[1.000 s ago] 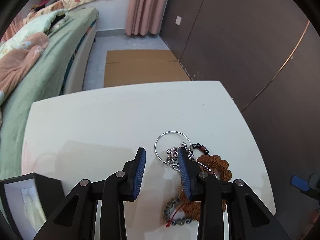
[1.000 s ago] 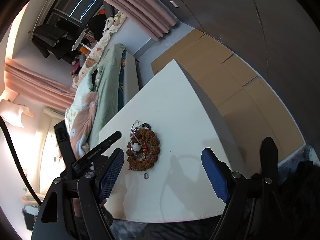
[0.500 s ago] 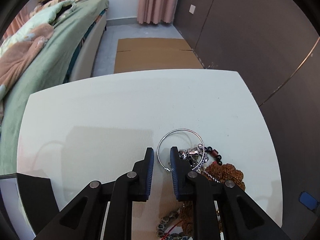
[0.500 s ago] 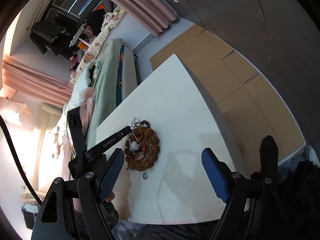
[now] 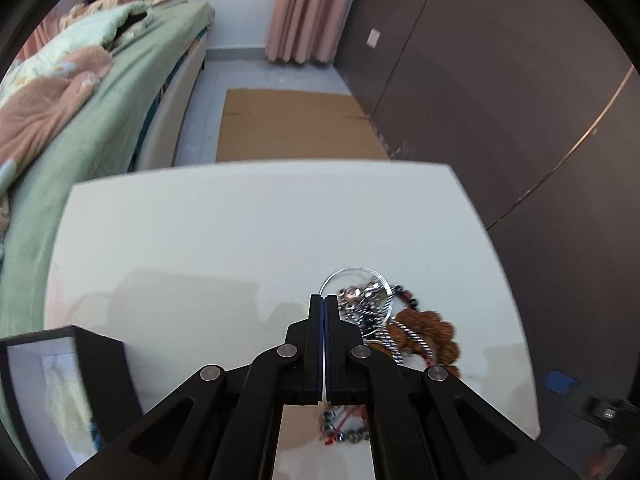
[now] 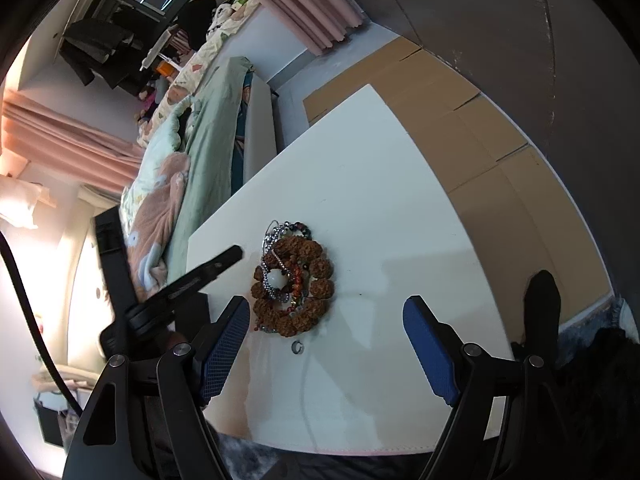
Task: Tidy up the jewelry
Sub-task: 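Lower the left gripper onto the silver chain with ring pendant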
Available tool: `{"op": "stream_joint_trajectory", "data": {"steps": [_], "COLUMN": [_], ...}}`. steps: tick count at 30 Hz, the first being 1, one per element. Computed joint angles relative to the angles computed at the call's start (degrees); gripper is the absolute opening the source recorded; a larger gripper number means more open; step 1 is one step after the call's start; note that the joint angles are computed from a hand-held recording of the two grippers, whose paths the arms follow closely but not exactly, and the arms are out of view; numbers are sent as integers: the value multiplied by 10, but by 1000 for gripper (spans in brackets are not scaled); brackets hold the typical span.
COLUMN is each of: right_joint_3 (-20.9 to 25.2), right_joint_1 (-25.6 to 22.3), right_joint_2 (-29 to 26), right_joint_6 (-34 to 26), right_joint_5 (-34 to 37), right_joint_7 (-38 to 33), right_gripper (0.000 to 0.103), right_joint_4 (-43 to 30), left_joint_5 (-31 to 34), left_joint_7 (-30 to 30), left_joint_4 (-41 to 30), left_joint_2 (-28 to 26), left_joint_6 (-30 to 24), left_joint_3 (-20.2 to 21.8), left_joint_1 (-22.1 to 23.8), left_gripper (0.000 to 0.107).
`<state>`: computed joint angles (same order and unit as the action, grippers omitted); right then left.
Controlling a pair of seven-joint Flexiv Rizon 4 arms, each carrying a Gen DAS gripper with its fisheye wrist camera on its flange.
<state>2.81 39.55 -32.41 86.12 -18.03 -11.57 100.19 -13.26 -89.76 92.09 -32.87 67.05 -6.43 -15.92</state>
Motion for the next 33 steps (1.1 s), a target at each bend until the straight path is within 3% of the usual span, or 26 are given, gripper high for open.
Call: {"op": "stream_joint_trajectory", "data": {"steps": [7,10,11,13,14,15,33], "right_joint_3": [12,4,1,-2,-2,-3,-18], "right_joint_1": [-6,-2,0,0,0,0,6], "right_joint_2": [-8,-3,-1,2,2,2,12], "right_joint_6": [-16,-12,-11,-9,-10,-8,22], "right_joint_5": [7,7,7,6,6,6,4], "right_joint_7": [-2,5,8,12,14,16,16], "right_gripper": [80,80,80,80,80,80,80], "right_joint_4": [-13,-5,-2,3,2,3,23], "left_joint_5": [-19,6,9,6,6,6,91], "left_joint_7": [30,20,22,25,24,21,-77], "left_joint_4": [-21,-62,-70,-80,-86,-91,-217], "left_joint_2": [-6,-23,-28,-36,-40,-44,-117], "left_joint_6": [-21,-66,-72,-81,-84,-83,-186], "left_joint_3": [-22,3,3,-1,-1,0,51], "left_joint_1": [12,-7,-9,-7,-8,-9,-52], "left_gripper": [0,0,5,27,48,55,55]}}
